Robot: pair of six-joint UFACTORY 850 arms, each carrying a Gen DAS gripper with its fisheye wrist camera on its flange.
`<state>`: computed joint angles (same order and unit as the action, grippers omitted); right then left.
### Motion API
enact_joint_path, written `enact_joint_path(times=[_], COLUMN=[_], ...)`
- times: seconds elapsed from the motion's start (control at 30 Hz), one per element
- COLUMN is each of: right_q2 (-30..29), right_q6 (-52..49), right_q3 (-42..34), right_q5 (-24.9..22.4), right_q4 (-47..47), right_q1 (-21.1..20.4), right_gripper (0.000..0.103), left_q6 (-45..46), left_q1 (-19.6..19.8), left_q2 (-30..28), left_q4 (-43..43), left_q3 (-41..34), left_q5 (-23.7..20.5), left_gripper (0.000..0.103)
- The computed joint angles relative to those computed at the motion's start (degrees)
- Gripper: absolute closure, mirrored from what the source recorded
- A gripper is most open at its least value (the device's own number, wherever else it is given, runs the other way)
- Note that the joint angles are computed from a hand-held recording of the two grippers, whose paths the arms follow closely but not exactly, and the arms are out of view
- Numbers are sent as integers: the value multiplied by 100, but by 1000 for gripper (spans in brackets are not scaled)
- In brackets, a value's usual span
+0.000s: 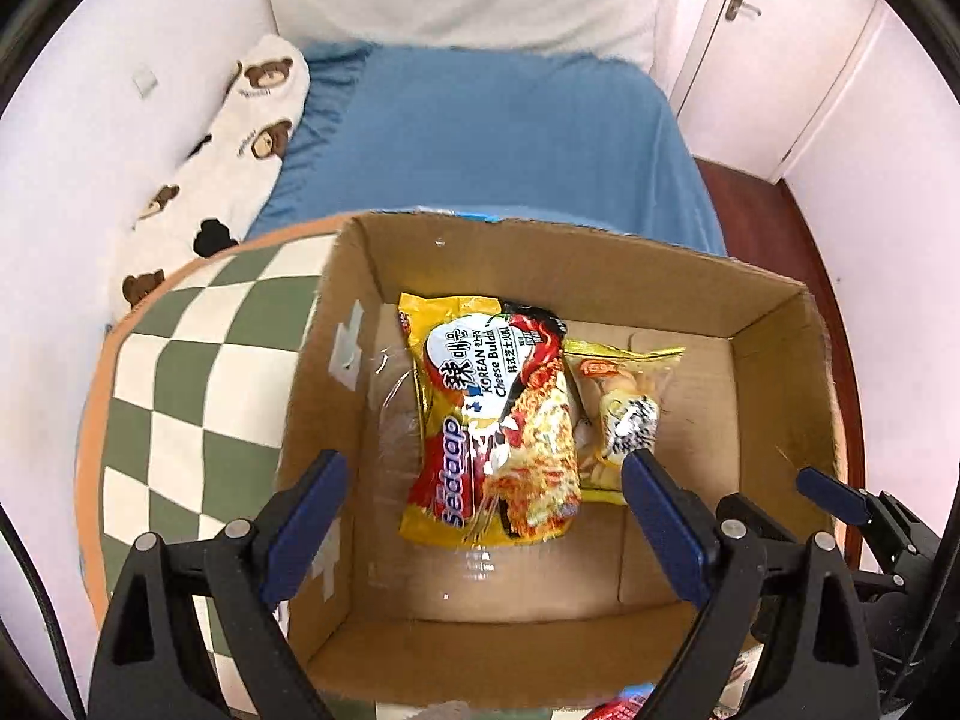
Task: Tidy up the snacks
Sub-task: 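Move both tools back over the snacks toward the Franzzi cookie pack and red strip pack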
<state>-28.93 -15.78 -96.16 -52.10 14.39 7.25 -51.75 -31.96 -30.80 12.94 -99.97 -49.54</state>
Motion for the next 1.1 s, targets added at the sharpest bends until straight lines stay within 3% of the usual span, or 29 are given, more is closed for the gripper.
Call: enact_joint_path(times=[0.47, 0.83, 1.1], right_q2=[1423, 2157, 2291], right_q6=[-154, -233, 63], right_q3=[1157, 1883, 2664], right_q5=[700, 391, 165], right_q4=[21, 510, 532], right_q1=[-2, -259, -839], right_gripper=[16, 17, 17], left_q6=[-773, -1029, -814], left_q1=[-481, -760, -779], left_q2=[1081, 1687, 1699], left_q4=[707, 750, 87], left_q3=[937, 1791, 2605], left_q5=[202, 157, 114], left_gripper=[10, 10, 10])
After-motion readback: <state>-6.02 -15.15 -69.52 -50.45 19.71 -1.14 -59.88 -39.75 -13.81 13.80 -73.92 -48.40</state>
